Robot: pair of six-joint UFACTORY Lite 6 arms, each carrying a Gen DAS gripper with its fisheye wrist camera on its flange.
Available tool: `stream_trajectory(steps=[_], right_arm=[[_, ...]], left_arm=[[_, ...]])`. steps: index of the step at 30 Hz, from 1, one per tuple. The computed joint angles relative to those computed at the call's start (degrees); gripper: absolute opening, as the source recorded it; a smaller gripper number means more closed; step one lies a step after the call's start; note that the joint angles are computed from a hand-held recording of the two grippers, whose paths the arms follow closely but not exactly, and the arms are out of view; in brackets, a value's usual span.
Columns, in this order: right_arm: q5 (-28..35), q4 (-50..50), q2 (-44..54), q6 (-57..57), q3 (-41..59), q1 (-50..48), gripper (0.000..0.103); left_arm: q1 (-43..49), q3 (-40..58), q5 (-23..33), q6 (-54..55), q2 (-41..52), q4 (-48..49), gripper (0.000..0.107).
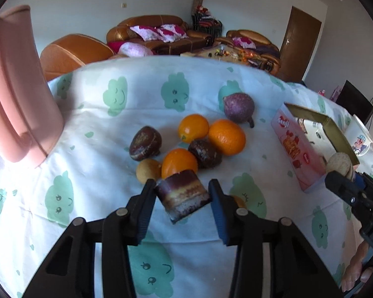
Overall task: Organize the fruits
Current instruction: 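Lower the right tool's cake slice into the pink tin while the left tool drops its cake slice there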
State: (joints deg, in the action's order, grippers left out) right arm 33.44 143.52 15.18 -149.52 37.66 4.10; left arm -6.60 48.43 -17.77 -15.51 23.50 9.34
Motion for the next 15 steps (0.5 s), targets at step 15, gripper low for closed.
stream_trajectory(steps=[15], right_arm=[[-6.4, 14.5, 11.9, -17.4, 15.3, -16.1, 0.044]], left_arm=[[-20.6, 9.6, -7.3, 13.4, 4.4, -19.4, 0.045]])
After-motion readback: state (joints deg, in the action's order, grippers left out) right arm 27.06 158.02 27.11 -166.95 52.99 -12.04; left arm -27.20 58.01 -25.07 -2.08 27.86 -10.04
